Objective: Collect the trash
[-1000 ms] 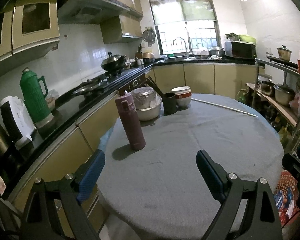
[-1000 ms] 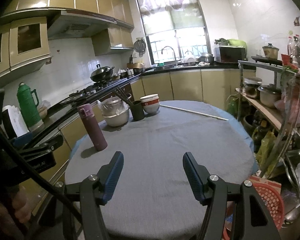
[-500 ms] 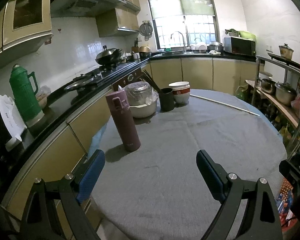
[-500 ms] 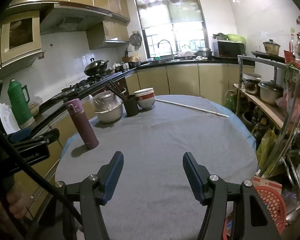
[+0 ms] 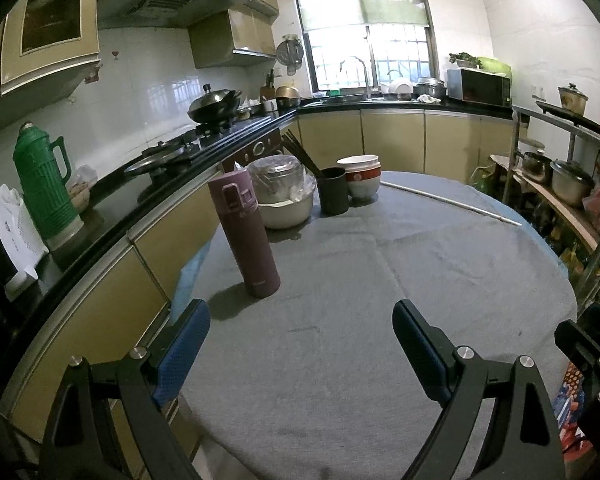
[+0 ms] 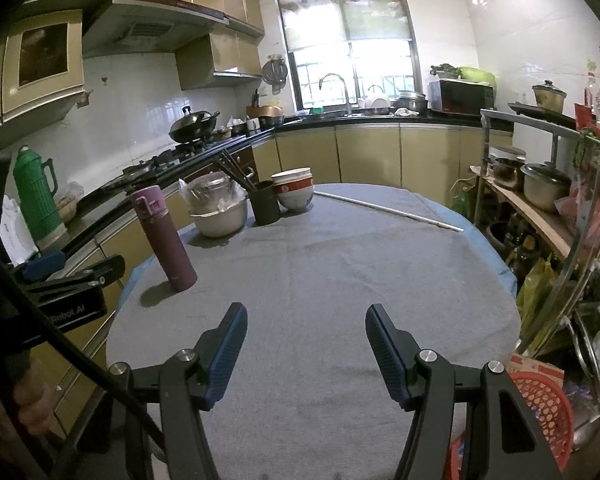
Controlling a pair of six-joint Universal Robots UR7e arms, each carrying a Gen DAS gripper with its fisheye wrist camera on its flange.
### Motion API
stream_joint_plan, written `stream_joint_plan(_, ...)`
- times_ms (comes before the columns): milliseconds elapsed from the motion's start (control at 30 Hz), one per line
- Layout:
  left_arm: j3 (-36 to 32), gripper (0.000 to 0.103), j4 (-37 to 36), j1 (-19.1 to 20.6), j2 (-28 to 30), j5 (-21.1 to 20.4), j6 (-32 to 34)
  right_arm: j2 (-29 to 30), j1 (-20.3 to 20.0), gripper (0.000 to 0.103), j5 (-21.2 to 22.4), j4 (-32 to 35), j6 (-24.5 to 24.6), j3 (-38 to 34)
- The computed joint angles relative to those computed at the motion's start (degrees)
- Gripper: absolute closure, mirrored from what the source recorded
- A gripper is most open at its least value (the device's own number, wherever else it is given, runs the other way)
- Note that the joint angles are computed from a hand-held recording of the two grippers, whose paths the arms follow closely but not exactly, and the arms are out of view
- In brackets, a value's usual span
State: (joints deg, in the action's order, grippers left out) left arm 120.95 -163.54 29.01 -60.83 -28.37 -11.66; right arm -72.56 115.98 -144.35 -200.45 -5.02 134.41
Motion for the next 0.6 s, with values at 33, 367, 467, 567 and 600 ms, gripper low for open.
stream_joint_plan(33, 0.0, 0.010, 0.0, 0.0, 0.0, 0.1, 0.1, 0.1, 0.1, 0.038, 0.0, 0.1, 0.0, -0.1)
stream_joint_plan(367, 0.3, 0.010, -0.6, 0.3, -0.2, 0.1, 0.4, 0.8, 0.7, 0.038, -0.5, 0.3, 0.4, -0.3)
stream_joint_plan(467, 0.3, 0.010, -0.5, 0.5, -0.2, 0.0, 0.3, 0.9, 0.8, 0.038, -0.6, 0.5, 0.6, -0.3)
stream_joint_plan(567, 0.2, 0.010, -0.4, 0.6, -0.2, -0.1, 0.3, 0.7, 0.7, 0.038, -0.4, 0.4, 0.5, -0.2)
stream_joint_plan(600, 0.2, 0.010, -0.4, 0.7, -0.3, -0.1, 0.2, 0.7, 0.7, 0.038, -0.5, 0.5, 0.5, -0.2)
